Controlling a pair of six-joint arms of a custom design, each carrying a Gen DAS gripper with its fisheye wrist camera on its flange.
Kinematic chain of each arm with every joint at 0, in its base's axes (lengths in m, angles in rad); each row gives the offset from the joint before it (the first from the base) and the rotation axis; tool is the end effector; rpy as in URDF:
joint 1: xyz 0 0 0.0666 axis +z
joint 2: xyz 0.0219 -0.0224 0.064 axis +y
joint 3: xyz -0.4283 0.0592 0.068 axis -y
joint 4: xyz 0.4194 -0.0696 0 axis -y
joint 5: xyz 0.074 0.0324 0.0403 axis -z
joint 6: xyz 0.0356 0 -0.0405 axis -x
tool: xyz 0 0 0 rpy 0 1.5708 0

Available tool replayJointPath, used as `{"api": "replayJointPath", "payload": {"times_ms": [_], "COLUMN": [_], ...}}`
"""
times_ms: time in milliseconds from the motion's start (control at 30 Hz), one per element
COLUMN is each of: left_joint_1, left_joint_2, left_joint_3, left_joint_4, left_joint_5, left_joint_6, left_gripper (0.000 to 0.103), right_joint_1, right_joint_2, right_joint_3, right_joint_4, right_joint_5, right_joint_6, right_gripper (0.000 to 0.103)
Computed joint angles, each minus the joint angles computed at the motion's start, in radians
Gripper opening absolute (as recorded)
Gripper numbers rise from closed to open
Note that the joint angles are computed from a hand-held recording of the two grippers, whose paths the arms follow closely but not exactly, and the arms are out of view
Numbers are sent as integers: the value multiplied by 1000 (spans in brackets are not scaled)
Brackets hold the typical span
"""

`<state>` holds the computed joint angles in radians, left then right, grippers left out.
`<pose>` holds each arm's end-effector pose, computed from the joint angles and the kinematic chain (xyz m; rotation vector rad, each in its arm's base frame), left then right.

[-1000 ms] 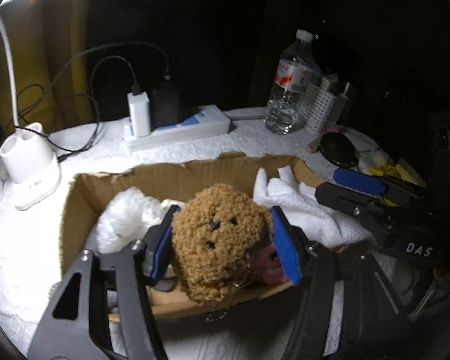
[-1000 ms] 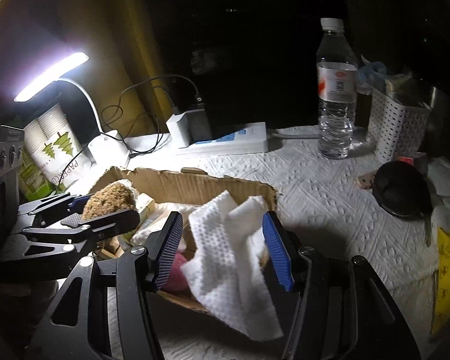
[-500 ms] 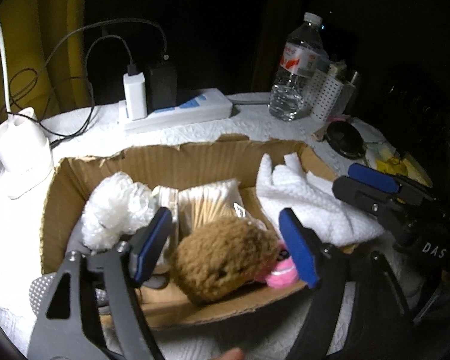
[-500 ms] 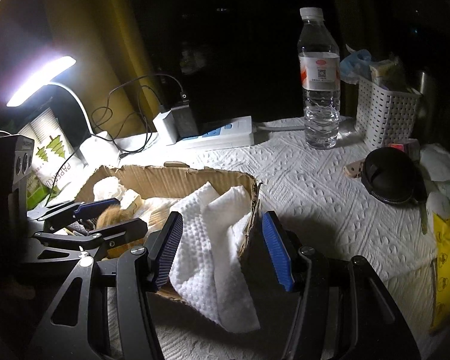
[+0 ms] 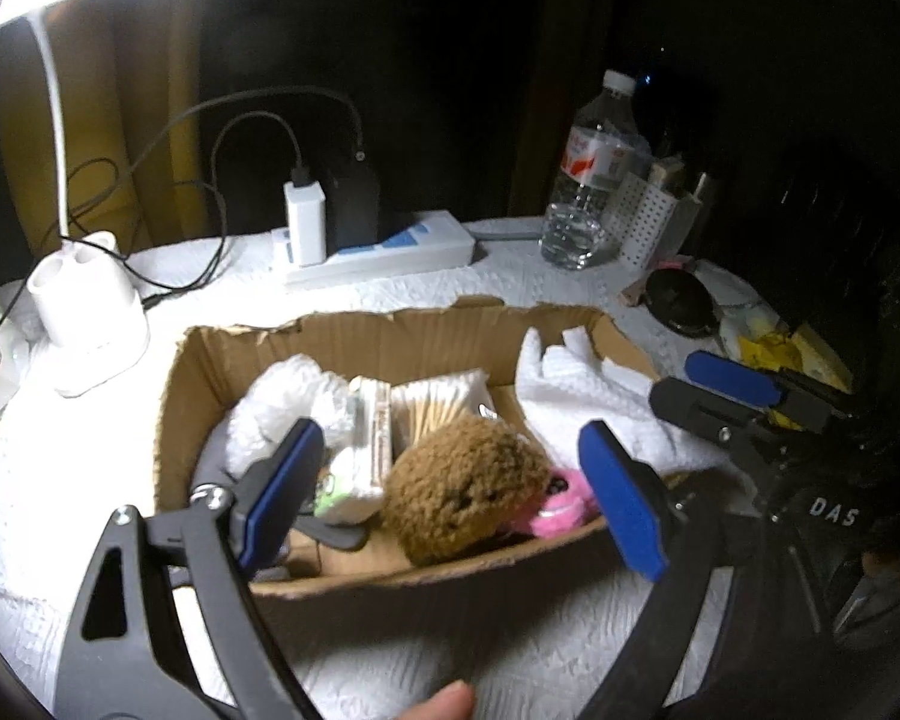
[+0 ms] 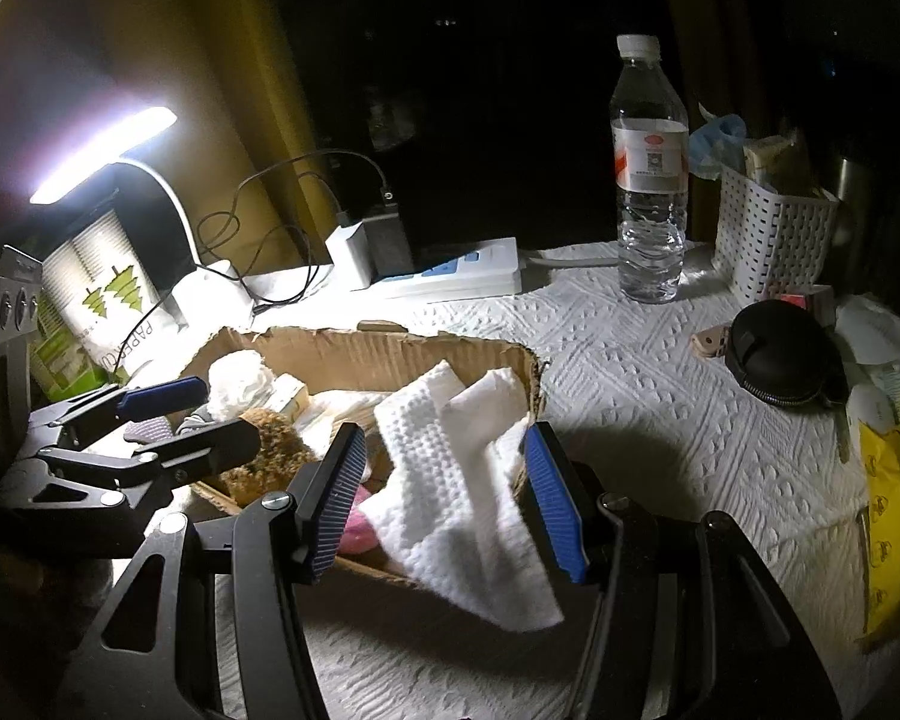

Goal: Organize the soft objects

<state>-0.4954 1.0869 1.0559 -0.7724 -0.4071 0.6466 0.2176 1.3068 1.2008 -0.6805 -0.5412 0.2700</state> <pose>0.3373 -0.1667 0.4514 -0.3628 2.2661 -0.1018 0.4516 0.1182 0.4433 -0.8041 2.1491 0.6075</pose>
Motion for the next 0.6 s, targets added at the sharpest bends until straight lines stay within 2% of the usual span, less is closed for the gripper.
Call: {"api": "replayJointPath", "payload": {"times_ms": [267, 600], "left_joint_1": [-34, -98], "left_joint_2": [-70, -160], "left_joint_3": [-21, -44], "left_joint_4": [-35, -99], "left_joint_5": [-48, -145], "left_joint_6": [21, 76], "left_gripper": [88, 88], "right_joint_1": [22, 48], "right_joint_2": [-56, -133], "right_joint_3": [-34, -72], "right_joint_4": [-4, -7], "right_joint_5": [14, 30], "right_joint_6": [1, 2], "right_gripper": [59, 59]}}
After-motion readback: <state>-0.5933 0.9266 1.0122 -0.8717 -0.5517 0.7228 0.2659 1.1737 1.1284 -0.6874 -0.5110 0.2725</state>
